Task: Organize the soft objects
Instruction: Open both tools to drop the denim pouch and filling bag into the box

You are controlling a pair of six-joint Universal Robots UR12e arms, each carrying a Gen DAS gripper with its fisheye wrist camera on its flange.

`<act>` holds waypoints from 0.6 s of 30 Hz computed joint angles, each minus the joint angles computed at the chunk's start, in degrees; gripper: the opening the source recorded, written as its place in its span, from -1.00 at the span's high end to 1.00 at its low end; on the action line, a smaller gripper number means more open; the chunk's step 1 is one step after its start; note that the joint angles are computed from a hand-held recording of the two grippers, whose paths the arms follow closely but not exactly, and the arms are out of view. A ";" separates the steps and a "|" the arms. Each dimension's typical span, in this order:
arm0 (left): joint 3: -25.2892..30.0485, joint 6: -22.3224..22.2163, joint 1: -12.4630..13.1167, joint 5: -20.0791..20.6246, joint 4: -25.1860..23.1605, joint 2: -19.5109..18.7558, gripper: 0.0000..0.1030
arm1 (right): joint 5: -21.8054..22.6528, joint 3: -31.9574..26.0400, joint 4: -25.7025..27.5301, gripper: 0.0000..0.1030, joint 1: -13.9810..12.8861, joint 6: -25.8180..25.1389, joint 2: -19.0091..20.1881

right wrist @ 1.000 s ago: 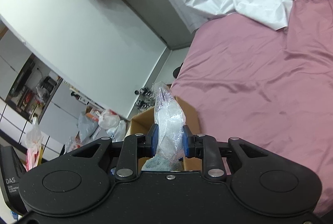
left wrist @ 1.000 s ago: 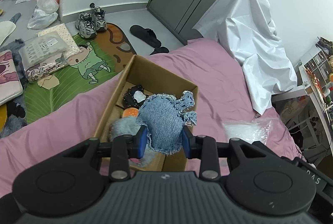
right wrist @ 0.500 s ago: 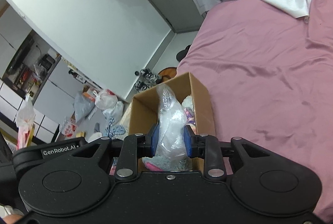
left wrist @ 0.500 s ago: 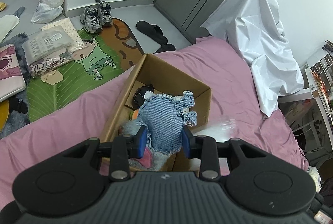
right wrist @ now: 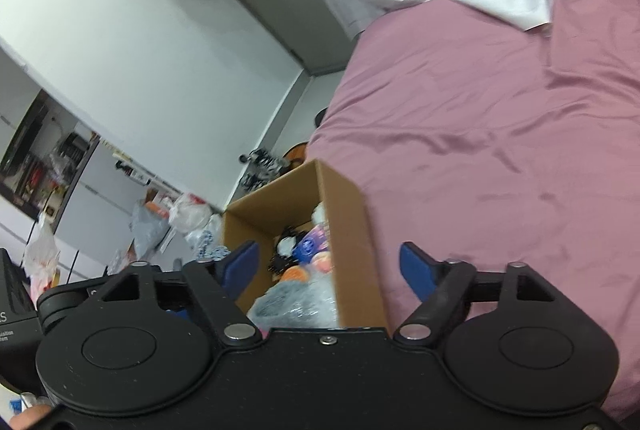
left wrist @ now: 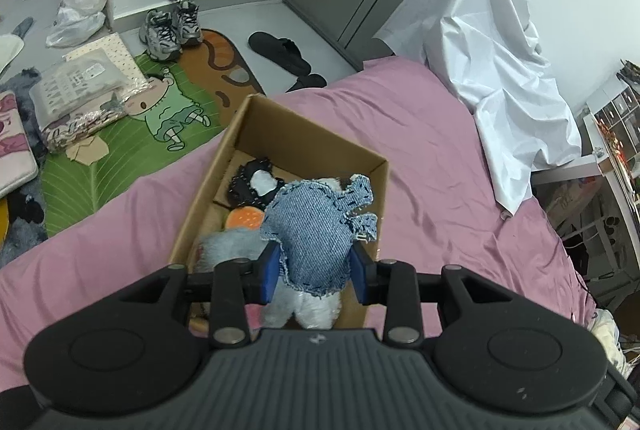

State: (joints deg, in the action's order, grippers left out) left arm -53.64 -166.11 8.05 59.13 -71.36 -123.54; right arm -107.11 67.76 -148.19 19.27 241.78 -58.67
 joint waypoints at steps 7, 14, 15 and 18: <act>0.46 2.50 -0.98 -0.17 1.30 -0.11 -0.18 | -1.90 1.77 0.97 -0.63 0.06 0.87 -1.51; -0.48 2.49 -1.38 3.58 3.58 0.97 -0.53 | 0.87 4.02 -1.56 -0.75 -0.51 -0.53 -2.98; -0.50 2.64 -1.36 4.05 3.30 1.13 -0.54 | 1.25 4.15 -1.59 -0.76 -0.56 -0.64 -3.13; -0.52 2.79 -1.13 4.67 2.82 1.57 -0.57 | 2.28 4.44 -2.00 -0.81 -0.63 -1.16 -3.50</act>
State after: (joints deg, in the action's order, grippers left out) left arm -54.17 -163.31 6.92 63.81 -68.54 -121.96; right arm -104.83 72.20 -150.19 18.64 240.61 -62.18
